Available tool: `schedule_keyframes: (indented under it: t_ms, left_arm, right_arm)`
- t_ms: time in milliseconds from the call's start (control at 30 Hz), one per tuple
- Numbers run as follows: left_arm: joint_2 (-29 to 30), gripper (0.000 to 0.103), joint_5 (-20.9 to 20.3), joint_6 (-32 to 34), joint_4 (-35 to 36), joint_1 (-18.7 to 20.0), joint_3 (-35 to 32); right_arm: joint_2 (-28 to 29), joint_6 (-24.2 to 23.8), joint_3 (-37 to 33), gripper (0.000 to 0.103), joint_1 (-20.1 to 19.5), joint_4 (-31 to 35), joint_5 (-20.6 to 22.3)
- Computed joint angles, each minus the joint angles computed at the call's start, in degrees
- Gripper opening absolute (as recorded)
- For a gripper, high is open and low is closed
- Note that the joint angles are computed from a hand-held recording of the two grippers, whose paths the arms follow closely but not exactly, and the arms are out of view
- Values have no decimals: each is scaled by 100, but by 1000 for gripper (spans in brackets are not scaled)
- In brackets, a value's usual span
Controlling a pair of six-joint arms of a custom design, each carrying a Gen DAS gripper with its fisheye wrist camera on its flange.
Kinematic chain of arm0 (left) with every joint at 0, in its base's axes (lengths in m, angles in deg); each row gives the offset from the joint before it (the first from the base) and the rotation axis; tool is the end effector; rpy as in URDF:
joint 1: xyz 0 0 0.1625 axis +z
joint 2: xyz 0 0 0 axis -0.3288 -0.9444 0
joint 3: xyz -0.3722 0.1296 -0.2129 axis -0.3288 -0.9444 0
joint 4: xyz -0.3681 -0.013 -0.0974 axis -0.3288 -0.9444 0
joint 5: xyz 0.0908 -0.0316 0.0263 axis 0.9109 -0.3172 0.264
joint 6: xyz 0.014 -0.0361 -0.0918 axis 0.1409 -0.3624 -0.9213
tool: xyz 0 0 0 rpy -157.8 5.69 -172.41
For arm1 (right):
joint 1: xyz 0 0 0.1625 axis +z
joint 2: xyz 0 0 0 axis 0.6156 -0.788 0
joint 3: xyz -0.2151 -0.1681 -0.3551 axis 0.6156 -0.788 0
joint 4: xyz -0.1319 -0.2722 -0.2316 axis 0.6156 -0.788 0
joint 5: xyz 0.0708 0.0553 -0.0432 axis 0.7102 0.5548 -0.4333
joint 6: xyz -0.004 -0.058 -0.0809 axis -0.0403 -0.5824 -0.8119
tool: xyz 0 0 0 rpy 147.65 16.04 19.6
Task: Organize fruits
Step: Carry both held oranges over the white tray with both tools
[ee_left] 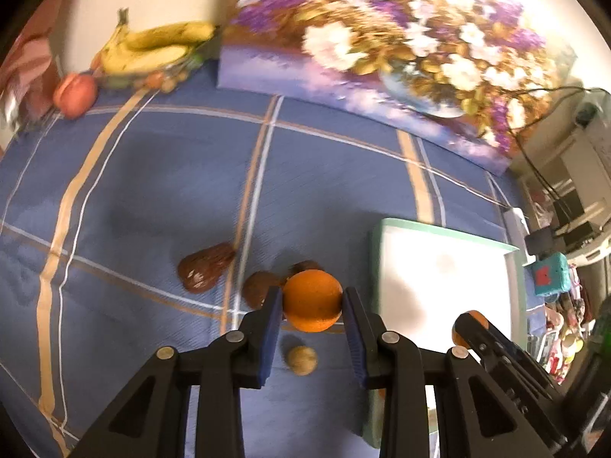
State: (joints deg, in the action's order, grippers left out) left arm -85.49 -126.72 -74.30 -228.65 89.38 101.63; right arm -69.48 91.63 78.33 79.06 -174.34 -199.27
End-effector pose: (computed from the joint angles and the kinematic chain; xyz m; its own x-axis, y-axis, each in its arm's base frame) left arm -0.0449 -0.6907 0.3022 -0.8697 -0.0838 -0.4864 0.1418 0.9015 -0.4088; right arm 0.4074 -0.6592 -0.0267 -0.8069 0.1313 0.5759 -0.1644 0.8865 -0.4326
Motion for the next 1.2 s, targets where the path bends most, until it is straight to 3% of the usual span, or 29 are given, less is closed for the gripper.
schedule_keyframes:
  t_ms: [533,1200]
  left_arm:
    - [480,34,-59,389,99,-289,-125]
    - [1040,34,54,681,81,-326,-468]
  right_arm:
    - [-606,644,632,36,-317,86,-466]
    - [-700,615,710,36,-562,21,-483]
